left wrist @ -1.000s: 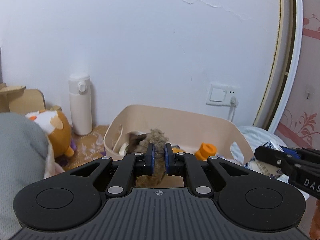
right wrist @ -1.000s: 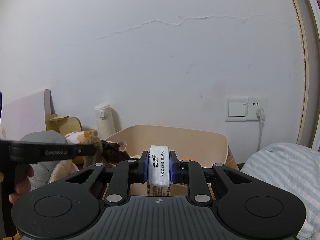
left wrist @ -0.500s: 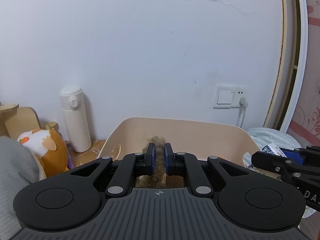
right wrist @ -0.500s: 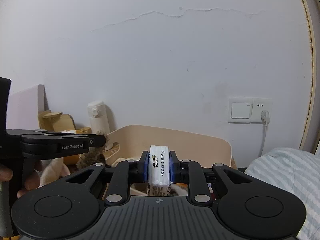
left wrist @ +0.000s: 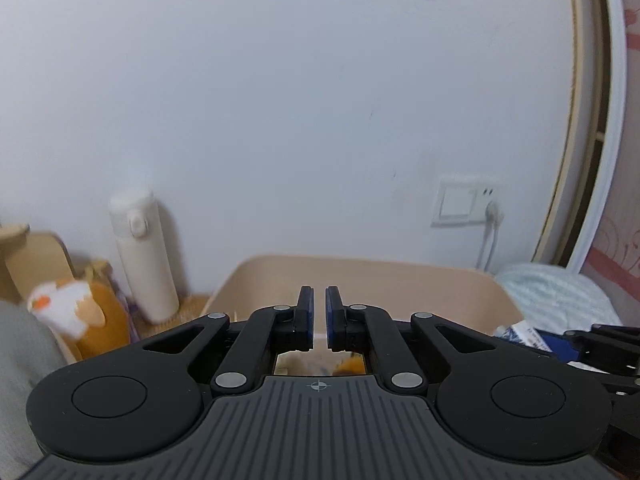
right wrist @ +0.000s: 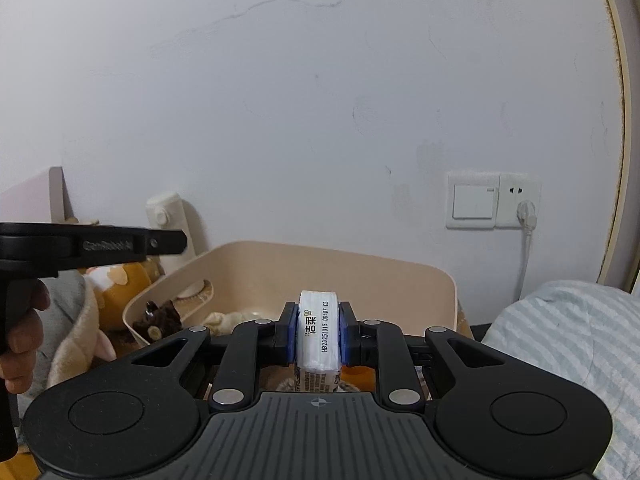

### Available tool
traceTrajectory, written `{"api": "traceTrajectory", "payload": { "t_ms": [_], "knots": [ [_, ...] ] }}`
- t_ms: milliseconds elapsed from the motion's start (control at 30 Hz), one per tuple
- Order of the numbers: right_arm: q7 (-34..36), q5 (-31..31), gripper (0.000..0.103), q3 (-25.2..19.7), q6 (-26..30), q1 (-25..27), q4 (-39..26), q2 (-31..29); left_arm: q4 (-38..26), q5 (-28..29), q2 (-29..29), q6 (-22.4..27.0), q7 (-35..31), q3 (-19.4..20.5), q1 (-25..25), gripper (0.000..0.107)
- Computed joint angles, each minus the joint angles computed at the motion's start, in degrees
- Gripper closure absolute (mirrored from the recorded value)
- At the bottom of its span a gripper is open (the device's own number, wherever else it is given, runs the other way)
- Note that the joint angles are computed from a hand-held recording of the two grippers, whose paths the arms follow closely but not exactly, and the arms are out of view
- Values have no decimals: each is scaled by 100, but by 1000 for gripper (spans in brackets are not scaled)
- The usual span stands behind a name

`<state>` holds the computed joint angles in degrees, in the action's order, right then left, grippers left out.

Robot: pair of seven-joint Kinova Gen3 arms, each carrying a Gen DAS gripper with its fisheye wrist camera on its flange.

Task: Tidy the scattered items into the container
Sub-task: 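Open both tools to drop the fuzzy scrunchie and milk carton into the bin, then move the left tool to the black box while the right tool approaches the green plaid scrunchie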

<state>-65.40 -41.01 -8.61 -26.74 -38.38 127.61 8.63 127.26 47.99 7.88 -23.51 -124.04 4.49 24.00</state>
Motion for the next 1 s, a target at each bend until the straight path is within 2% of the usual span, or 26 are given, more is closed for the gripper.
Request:
{"api": "traceTrajectory", "payload": {
  "t_ms": [33, 67, 100, 200, 267, 333, 400, 433, 567, 733, 900, 1000],
  "knots": [
    [4, 49, 83, 3, 1, 16, -2, 46, -3, -157, 27, 114, 117, 15, -80, 102],
    [-51, 156, 73, -5, -48, 39, 14, 93, 3, -276, 54, 169, 182, 28, -125, 102],
    [-56, 184, 72, 7, -97, 29, 25, 122, 11, -301, 90, 158, 156, -18, -73, 102],
    [99, 76, 55, 97, -59, -26, -26, 145, 58, -194, 155, 30, 0, -80, 66, 101],
    [187, -48, 46, 128, -81, -59, -33, 132, 69, -324, 142, 154, 126, -71, 12, 93],
    [138, -31, 44, 109, -56, -19, -19, 94, 132, -453, 116, 137, 289, -61, 5, 63],
    [3, 27, 39, 74, -100, 34, 27, 61, 261, -564, 104, -112, 486, -17, 38, 48],
    [-63, 46, 36, 57, -127, 53, 52, 43, 313, -619, 87, -185, 570, 2, 36, 45],
    [-30, -230, 31, 27, -190, 16, 135, -77, 430, -766, -43, -141, 814, 43, -45, 37],
    [-252, -246, 26, -195, -408, 50, 410, -307, 748, -1272, -353, -72, 1388, 169, -246, 32],
    [66, -799, 24, -546, -876, -129, 782, -617, 1157, -1401, -726, -187, 1548, 355, -342, 29],
    [138, -1113, 17, -808, -1103, -191, 979, -827, 1366, -1499, -973, -146, 1711, 474, -456, 28]
  ]
}}
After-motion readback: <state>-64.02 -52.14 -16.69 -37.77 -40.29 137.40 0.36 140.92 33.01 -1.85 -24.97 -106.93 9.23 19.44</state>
